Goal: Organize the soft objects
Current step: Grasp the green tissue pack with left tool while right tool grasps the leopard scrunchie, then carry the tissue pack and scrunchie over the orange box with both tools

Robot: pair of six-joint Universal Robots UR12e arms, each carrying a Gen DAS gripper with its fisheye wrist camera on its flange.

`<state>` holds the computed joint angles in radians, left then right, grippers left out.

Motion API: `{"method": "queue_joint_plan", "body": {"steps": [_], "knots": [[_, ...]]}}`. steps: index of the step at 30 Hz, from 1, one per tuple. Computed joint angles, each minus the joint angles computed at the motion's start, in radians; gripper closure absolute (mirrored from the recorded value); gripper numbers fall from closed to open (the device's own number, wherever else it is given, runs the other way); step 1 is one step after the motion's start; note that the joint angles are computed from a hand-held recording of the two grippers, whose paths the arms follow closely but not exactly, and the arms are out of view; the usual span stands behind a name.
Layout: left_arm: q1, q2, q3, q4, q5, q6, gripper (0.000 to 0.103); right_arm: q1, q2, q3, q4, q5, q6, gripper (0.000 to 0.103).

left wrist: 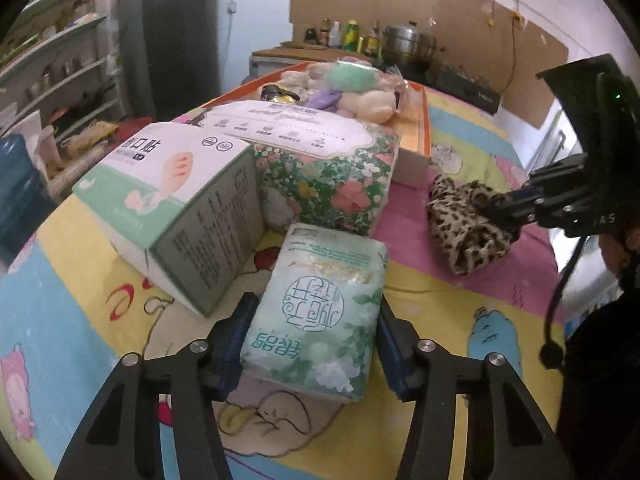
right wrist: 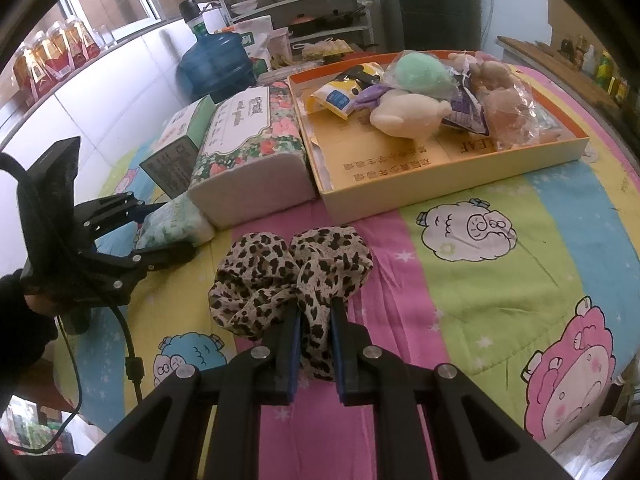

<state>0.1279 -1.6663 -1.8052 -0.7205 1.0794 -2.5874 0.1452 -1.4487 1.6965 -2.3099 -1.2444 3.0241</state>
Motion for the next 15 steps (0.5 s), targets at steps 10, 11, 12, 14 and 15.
{"method": "queue_joint_plan", "body": {"steps": [10, 11, 12, 14, 15], "knots": [[-0.009, 0.065, -0.073, 0.135, 0.019, -0.148, 0.048, -0.002, -0.001, -0.008, 0.004, 0.027, -0.027, 0.089], [-0.012, 0.071, -0.077, 0.156, 0.029, -0.175, 0.048, -0.003, -0.003, -0.007, 0.0, 0.031, -0.03, 0.089], [-0.015, 0.077, -0.078, 0.173, 0.041, -0.202, 0.048, -0.004, -0.006, -0.006, -0.005, 0.033, -0.032, 0.089], [-0.021, 0.083, -0.078, 0.199, 0.056, -0.243, 0.048, -0.006, -0.011, -0.003, -0.02, 0.037, -0.035, 0.089], [-0.024, 0.087, -0.077, 0.213, 0.061, -0.266, 0.048, -0.007, -0.014, -0.002, -0.028, 0.037, -0.036, 0.089]]}}
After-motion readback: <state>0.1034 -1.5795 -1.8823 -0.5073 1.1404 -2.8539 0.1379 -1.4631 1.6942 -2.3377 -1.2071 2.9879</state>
